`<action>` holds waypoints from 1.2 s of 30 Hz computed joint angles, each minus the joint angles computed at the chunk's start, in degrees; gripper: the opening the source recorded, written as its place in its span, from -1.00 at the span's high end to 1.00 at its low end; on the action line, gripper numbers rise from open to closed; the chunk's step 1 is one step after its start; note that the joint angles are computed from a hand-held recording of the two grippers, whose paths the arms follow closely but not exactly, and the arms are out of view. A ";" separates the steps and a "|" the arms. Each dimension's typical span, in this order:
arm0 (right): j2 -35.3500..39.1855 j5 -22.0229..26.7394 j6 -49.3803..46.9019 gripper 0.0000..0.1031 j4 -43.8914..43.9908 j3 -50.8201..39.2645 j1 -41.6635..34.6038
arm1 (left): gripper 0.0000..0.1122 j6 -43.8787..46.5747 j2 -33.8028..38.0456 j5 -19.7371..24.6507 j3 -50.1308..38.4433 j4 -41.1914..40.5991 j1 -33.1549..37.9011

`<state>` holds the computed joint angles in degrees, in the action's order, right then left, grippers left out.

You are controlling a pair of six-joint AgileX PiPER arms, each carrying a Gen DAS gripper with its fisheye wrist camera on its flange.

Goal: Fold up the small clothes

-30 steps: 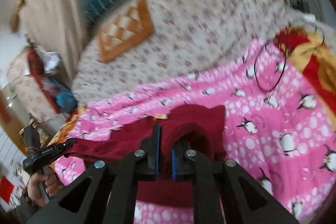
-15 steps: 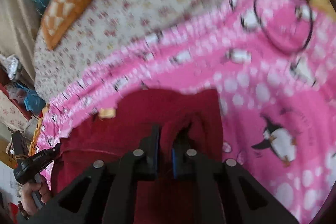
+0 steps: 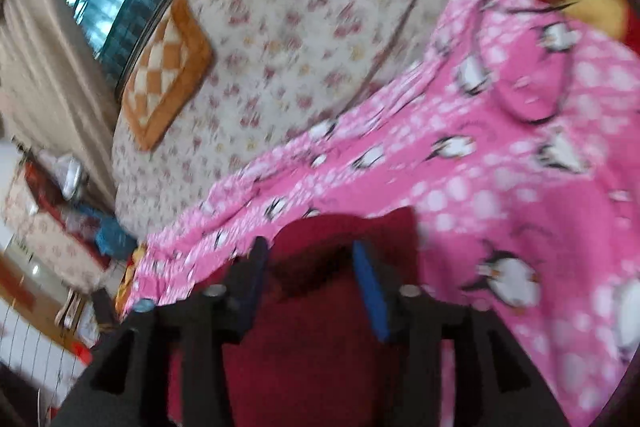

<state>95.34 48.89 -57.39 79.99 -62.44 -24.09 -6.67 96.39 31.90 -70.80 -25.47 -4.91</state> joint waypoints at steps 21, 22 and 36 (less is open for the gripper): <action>4.34 -17.70 38.08 0.59 -52.79 -17.08 23.50 | 0.50 -26.47 12.91 7.87 -21.80 36.84 -14.36; 7.34 -15.45 43.80 0.59 -57.95 -20.94 24.33 | 0.50 -27.22 15.07 9.31 -24.08 38.49 -14.15; 18.39 -10.85 49.72 0.50 -65.14 -29.43 25.96 | 0.04 -18.49 18.96 5.30 -23.94 30.06 -10.79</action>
